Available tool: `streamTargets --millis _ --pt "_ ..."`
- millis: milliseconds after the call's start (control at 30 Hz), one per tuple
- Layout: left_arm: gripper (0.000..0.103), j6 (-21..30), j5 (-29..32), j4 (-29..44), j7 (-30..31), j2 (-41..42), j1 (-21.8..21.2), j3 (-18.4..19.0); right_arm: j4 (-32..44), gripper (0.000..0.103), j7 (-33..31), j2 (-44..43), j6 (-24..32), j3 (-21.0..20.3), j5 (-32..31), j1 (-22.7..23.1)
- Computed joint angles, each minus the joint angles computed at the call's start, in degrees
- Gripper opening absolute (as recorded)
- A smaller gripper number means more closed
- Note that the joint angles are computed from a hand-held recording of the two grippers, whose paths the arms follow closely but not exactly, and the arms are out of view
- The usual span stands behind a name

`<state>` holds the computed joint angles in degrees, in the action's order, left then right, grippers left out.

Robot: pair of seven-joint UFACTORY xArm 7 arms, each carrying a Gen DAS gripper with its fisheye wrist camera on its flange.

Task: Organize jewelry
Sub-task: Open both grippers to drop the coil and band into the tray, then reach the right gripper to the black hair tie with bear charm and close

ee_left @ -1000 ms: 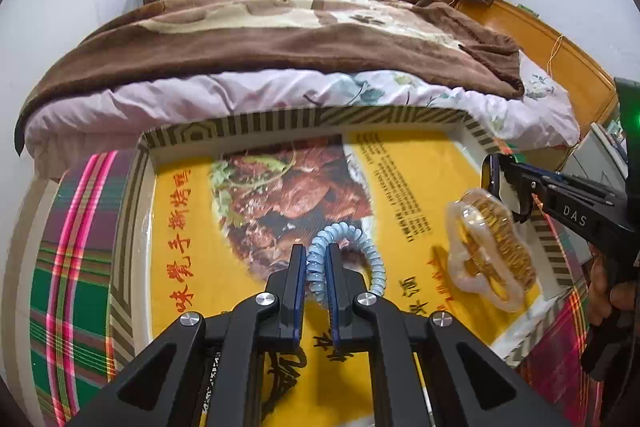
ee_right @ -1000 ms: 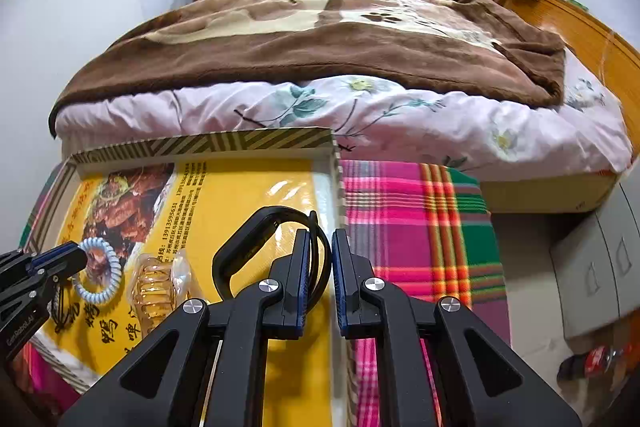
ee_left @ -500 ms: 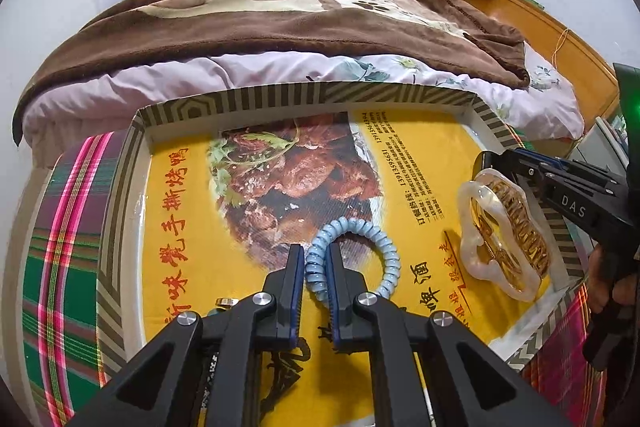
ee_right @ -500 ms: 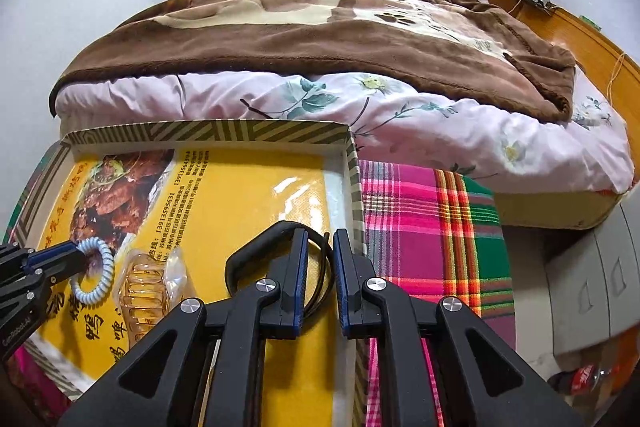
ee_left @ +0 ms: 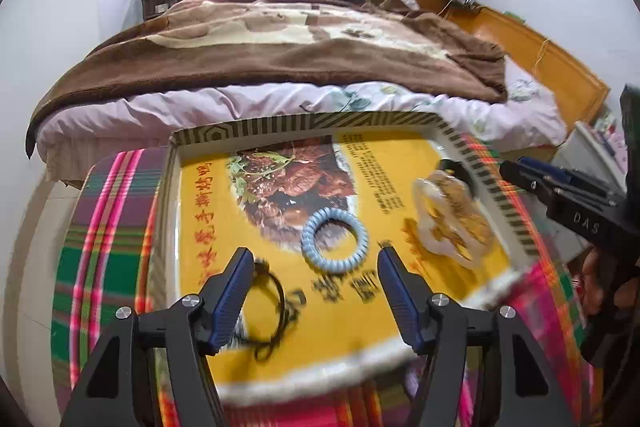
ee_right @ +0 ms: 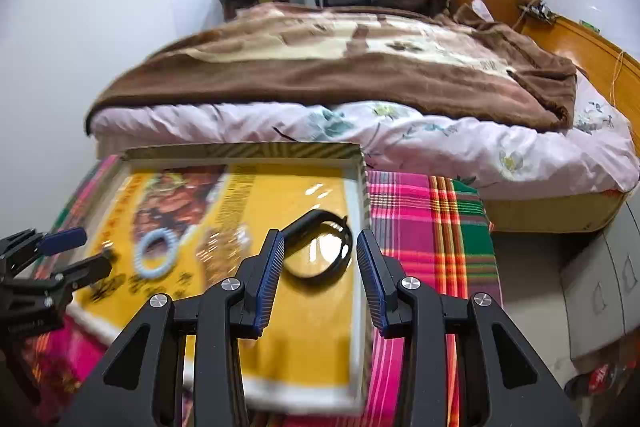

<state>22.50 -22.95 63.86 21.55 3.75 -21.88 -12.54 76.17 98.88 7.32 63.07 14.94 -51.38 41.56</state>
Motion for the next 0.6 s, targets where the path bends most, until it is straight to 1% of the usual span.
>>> streamTargets --millis 100,167,267,300,433,533,600 --pt "0.064 -0.18 -3.17 -4.29 2.55 -5.11 0.33 0.63 -0.76 0.039 1.59 -1.16 0.8 1.55 -0.38 1.77" --pt "0.065 0.25 -7.02 -7.27 6.02 -8.81 -0.27 1.81 -1.18 0.039 2.47 -1.57 1.34 2.42 -0.31 2.74" --pt "0.065 0.81 -8.56 -10.82 7.83 -13.35 -1.43 3.49 -1.74 0.039 3.77 -2.0 1.82 3.74 0.35 4.21" --pt "0.065 0.92 -9.21 -11.87 8.52 -14.65 -1.93 4.17 -2.37 0.039 4.62 -2.39 1.11 4.12 0.01 4.71" --pt "0.065 2.42 -12.55 -16.5 12.1 -20.09 -3.95 7.39 -2.78 0.039 6.14 -2.35 1.04 5.29 0.88 6.25" --pt "0.066 3.22 -11.94 -19.97 12.51 -23.84 -3.87 8.82 -2.74 0.039 6.33 -1.62 -0.01 5.78 1.3 7.4" --pt "0.069 3.79 -10.54 -21.77 11.41 -25.67 -3.31 9.27 -2.56 0.039 6.29 -0.74 -1.06 5.88 1.29 8.3"
